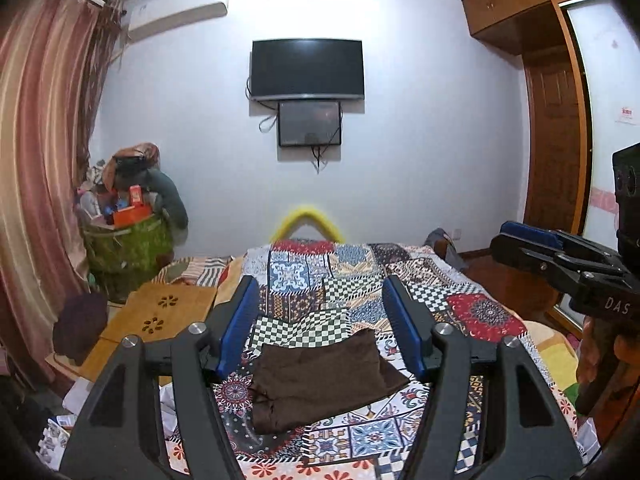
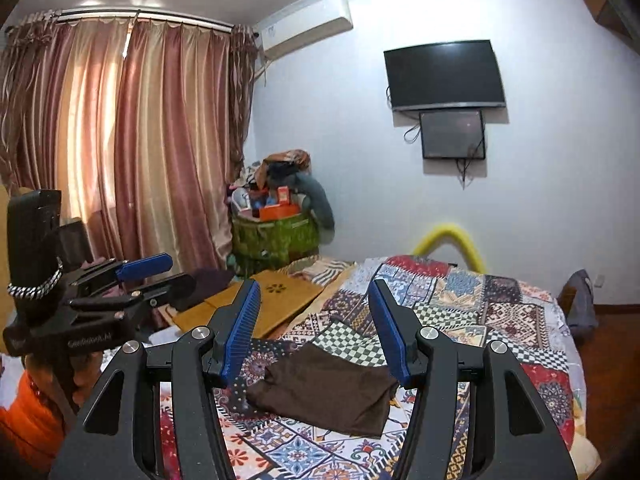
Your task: Fold small clothes
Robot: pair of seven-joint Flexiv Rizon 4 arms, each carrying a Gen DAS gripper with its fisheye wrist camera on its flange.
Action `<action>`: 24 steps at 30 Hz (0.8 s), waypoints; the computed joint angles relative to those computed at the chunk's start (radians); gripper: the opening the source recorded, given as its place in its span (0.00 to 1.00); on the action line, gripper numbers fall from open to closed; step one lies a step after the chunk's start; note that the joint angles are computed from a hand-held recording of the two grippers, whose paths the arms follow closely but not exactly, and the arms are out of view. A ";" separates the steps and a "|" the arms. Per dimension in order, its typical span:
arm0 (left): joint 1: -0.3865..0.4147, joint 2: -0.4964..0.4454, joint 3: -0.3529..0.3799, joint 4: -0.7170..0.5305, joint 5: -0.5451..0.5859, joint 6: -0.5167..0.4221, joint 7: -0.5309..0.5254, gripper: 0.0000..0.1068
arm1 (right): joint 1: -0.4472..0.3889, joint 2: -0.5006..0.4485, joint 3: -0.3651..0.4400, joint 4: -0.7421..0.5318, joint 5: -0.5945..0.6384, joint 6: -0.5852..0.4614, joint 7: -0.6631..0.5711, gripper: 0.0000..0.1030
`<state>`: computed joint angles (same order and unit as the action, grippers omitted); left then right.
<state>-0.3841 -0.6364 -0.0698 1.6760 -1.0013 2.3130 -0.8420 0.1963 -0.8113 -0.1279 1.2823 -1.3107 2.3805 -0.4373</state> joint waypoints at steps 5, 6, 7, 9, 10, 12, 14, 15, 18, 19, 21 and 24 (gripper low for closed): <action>-0.018 0.008 -0.012 0.023 -0.013 0.061 -0.031 0.84 | 0.012 0.053 0.031 0.129 0.121 -0.040 -0.133 0.77; -0.021 0.009 -0.015 0.026 -0.019 0.072 -0.033 0.88 | 0.017 0.066 0.040 0.160 0.163 -0.053 -0.184 0.81; -0.025 0.006 -0.017 0.023 -0.031 0.087 -0.032 0.89 | 0.020 0.077 0.048 0.185 0.193 -0.064 -0.222 0.83; -0.027 0.008 -0.024 0.029 -0.038 0.119 -0.039 0.96 | 0.011 0.086 0.069 0.201 0.197 -0.083 -0.241 0.89; -0.026 0.007 -0.028 0.031 -0.041 0.132 -0.042 0.96 | 0.004 0.091 0.080 0.209 0.196 -0.089 -0.248 0.94; -0.028 0.008 -0.038 0.030 -0.062 0.149 -0.030 0.96 | 0.006 0.103 0.096 0.235 0.238 -0.104 -0.303 1.00; -0.021 0.013 -0.048 0.038 -0.060 0.155 -0.038 0.96 | -0.001 0.111 0.114 0.254 0.260 -0.110 -0.342 1.00; -0.021 0.014 -0.052 0.038 -0.066 0.158 -0.037 0.96 | -0.009 0.112 0.126 0.255 0.256 -0.115 -0.345 1.00; -0.021 0.014 -0.062 0.039 -0.074 0.164 -0.043 0.96 | -0.030 0.118 0.161 0.271 0.255 -0.124 -0.365 1.00; -0.019 0.015 -0.064 0.041 -0.072 0.164 -0.049 0.96 | -0.036 0.118 0.169 0.272 0.255 -0.127 -0.370 1.00; -0.017 0.014 -0.065 0.042 -0.069 0.165 -0.053 0.96 | -0.044 0.118 0.182 0.274 0.256 -0.135 -0.377 1.00; -0.020 0.007 -0.066 0.032 -0.073 0.168 -0.044 0.96 | -0.050 0.120 0.195 0.284 0.271 -0.141 -0.393 1.00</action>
